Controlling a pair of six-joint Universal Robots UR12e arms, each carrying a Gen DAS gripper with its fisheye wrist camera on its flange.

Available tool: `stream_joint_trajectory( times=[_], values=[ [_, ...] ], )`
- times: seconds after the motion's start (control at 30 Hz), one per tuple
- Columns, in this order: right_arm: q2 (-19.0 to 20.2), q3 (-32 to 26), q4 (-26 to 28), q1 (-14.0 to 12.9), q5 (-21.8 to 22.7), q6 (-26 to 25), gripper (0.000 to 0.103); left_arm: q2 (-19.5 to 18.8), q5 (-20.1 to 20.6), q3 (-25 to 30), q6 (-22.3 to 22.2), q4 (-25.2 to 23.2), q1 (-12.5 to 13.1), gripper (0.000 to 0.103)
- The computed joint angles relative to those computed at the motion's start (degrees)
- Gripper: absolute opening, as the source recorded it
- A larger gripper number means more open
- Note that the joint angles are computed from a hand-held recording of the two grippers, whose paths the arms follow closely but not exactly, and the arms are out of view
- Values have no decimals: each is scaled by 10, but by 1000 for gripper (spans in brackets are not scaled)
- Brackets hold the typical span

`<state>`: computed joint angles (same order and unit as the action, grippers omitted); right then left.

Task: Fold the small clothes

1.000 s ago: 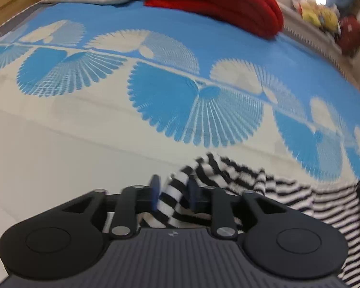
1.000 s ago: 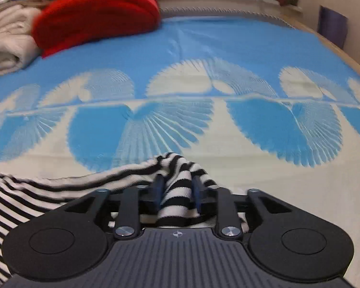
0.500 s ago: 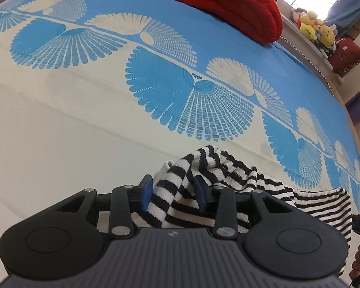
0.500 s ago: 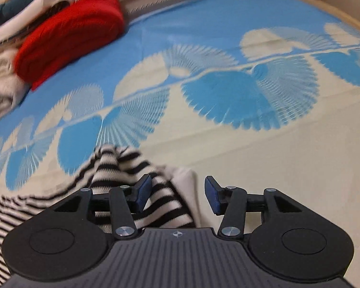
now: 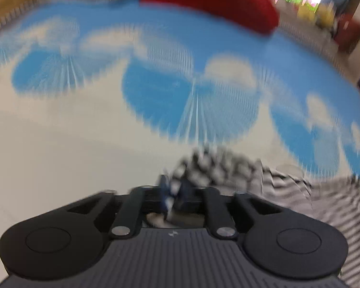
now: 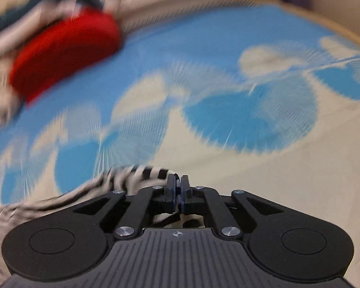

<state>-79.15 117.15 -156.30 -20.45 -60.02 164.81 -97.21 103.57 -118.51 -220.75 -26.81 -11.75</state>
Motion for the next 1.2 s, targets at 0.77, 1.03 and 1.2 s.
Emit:
stream_joint_trajectory(
  times=[0.77, 1.03, 1.2],
  values=[
    [-125, 42, 321, -121, 5, -131, 45, 152, -157, -116, -57, -93, 13, 42],
    [-124, 49, 313, -105, -35, -129, 45, 143, -174, -114, -53, -134, 15, 40],
    [-126, 53, 299, -100, -39, -135, 14, 138, -141, -113, 5, -92, 0, 3]
  ],
)
